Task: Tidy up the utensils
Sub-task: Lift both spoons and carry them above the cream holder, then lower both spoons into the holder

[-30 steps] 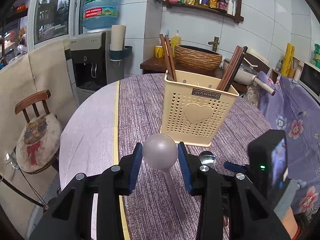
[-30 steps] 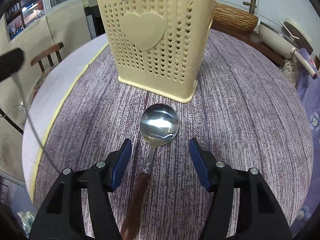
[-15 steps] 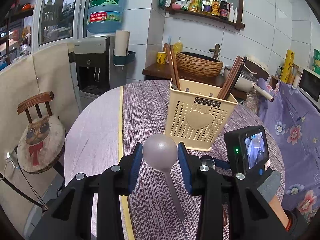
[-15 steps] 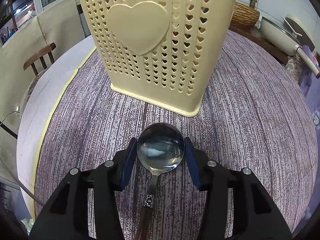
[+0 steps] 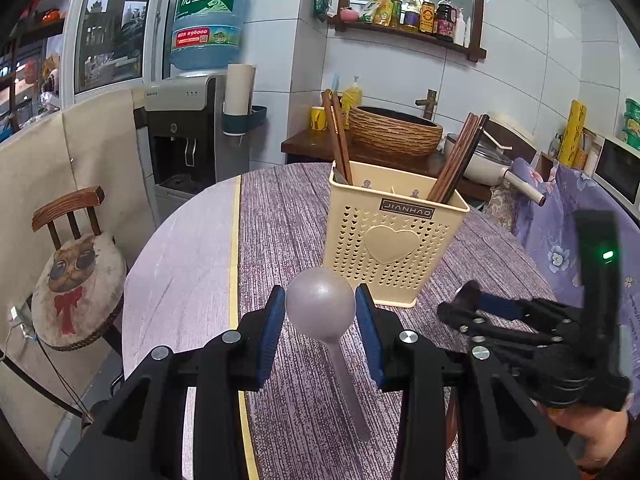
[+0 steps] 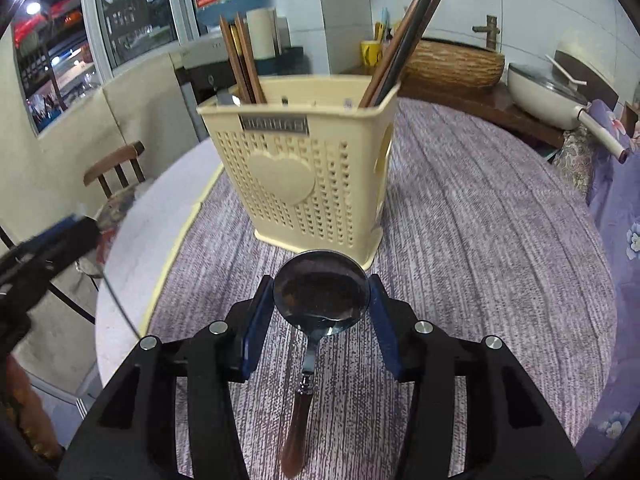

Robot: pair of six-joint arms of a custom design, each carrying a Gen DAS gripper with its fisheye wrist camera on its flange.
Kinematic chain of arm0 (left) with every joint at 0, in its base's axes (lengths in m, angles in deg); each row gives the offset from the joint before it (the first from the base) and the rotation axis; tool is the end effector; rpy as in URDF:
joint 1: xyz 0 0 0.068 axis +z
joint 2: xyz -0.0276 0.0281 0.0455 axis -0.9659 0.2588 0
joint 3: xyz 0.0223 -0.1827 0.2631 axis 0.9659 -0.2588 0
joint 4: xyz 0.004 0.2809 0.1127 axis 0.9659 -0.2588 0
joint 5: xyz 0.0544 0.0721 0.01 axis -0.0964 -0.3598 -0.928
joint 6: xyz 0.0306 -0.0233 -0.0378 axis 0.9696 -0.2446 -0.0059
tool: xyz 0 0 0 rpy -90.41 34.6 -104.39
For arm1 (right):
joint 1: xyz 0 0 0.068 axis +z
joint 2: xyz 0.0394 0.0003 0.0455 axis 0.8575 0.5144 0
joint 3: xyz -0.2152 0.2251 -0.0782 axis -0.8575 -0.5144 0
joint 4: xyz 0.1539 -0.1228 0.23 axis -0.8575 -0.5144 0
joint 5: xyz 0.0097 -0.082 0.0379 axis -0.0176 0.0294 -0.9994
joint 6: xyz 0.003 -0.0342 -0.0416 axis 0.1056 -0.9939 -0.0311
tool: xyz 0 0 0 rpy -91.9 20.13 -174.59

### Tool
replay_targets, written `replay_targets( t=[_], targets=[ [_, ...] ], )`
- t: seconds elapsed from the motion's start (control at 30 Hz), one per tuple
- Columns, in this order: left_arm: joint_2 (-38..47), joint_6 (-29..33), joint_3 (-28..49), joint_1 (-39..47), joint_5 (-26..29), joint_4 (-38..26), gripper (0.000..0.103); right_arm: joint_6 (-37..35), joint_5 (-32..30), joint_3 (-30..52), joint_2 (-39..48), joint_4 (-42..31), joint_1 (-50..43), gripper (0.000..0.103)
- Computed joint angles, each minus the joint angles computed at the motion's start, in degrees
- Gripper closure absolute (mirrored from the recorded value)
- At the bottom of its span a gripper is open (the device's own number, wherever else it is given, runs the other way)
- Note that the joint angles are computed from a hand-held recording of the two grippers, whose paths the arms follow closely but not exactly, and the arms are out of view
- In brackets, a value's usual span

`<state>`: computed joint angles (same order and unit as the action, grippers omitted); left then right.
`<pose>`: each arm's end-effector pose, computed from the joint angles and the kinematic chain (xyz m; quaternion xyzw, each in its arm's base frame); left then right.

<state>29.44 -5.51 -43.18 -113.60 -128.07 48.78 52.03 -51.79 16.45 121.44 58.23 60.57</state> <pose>0.2176 -0.1450 0.1275 -0.1291 0.8727 0.0180 0.4706 0.3553 0.0257 0.0962 -0.2275 0.8851 0.1696 0.3690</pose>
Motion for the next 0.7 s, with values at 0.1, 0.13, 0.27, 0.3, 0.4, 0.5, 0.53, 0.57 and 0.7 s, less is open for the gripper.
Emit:
replay_targets(
  t=[0.1,0.13,0.27,0.3,0.4,0.5,0.53,0.57,0.7],
  targets=[
    [0.29,0.13,0.37,-0.32,-0.24,0.03,0.067,-0.58,-2.47,-1.9,-3.86,-0.28,-1.88,0.055],
    [0.5,0.09,0.47,-0.4,-0.34,0.13,0.067,-0.82,-2.97,-2.46,-4.86,-0.4,-2.32,0.055],
    [0.97,-0.3,0.63,-0.49,-0.29,0.18,0.067,-1.57,-5.43,-4.07,-8.02,-1.06,-4.45,0.055],
    [1.26,-0.45,0.78,-0.68,-0.5,0.16,0.067,-1.69,-6.16,-4.47,-8.87,-1.27,-5.01,0.055],
    [2.04,-0.4,0.97,-0.86,-0.84,0.44,0.067,-2.94,-6.62,-5.78,-10.44,-0.76,-5.43,0.055],
    [3.18,-0.62,1.25,-0.84,-0.27,1.14,0.067,-3.26,-7.17,-5.88,-10.34,-0.48,-5.83,0.055],
    [3.42,-0.55,1.3,-0.8,0.01,1.32,0.067,-3.19,-7.72,-5.75,-10.4,-0.87,-6.14,0.055],
    [3.55,-0.47,1.3,-0.77,0.14,1.48,0.067,-3.21,-8.1,-5.77,-10.51,-1.06,-6.29,0.055],
    [2.92,-0.39,0.98,-0.08,1.25,2.36,0.067,-3.61,-9.04,-5.93,-11.42,-1.28,-6.82,0.055]
  ],
)
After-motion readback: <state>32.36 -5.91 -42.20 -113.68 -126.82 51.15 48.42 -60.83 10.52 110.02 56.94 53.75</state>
